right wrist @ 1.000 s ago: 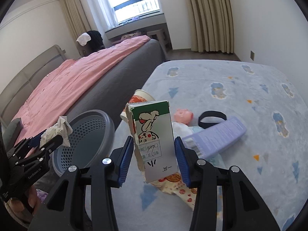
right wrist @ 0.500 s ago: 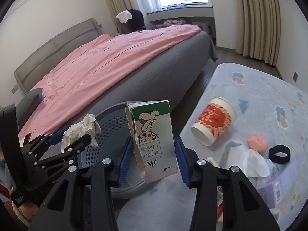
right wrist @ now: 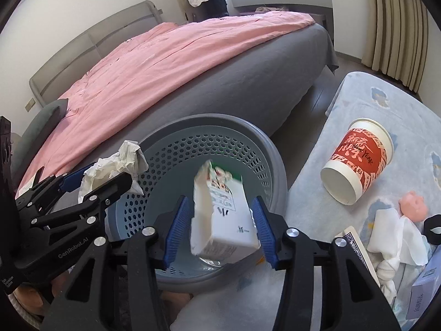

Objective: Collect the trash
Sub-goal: 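Carry tissue and carton over the wastebasket and open both tools to drop them, then withdraw both open tools from the wastebasket back toward the table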

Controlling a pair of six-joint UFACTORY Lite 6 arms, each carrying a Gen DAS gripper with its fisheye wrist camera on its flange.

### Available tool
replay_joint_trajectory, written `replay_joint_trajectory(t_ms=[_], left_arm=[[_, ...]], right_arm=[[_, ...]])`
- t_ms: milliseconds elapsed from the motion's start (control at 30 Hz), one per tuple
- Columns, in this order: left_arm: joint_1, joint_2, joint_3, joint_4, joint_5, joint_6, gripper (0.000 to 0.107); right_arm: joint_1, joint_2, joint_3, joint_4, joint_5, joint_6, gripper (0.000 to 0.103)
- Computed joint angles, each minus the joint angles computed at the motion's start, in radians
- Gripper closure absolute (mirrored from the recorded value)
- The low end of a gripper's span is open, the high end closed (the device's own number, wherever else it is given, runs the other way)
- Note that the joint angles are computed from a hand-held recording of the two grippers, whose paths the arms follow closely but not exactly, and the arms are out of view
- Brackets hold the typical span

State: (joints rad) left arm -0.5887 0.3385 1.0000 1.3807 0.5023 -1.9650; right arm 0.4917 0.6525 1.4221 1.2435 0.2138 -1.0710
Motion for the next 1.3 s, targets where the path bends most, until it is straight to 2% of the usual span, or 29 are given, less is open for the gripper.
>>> replay_joint_trajectory(t_ms=[133, 833, 1300], left_arm=[[0.012, 0.008, 0.006, -0.021, -0.005, 0.015, 0.044], [0.019, 0.014, 0.007, -0.031, 0.029, 0.01, 0.04], [-0.01, 0.006, 0.004, -0.003, 0.068, -0.02, 0.036]], right_arm=[[0.004, -0.022, -0.025, 0.065, -0.023, -0.07, 0.042], [0.001, -0.05, -0.059, 0.117, -0.038, -0.095, 0.041], [0.0, -0.089, -0.137, 0.334, -0.081, -0.295, 0.039]])
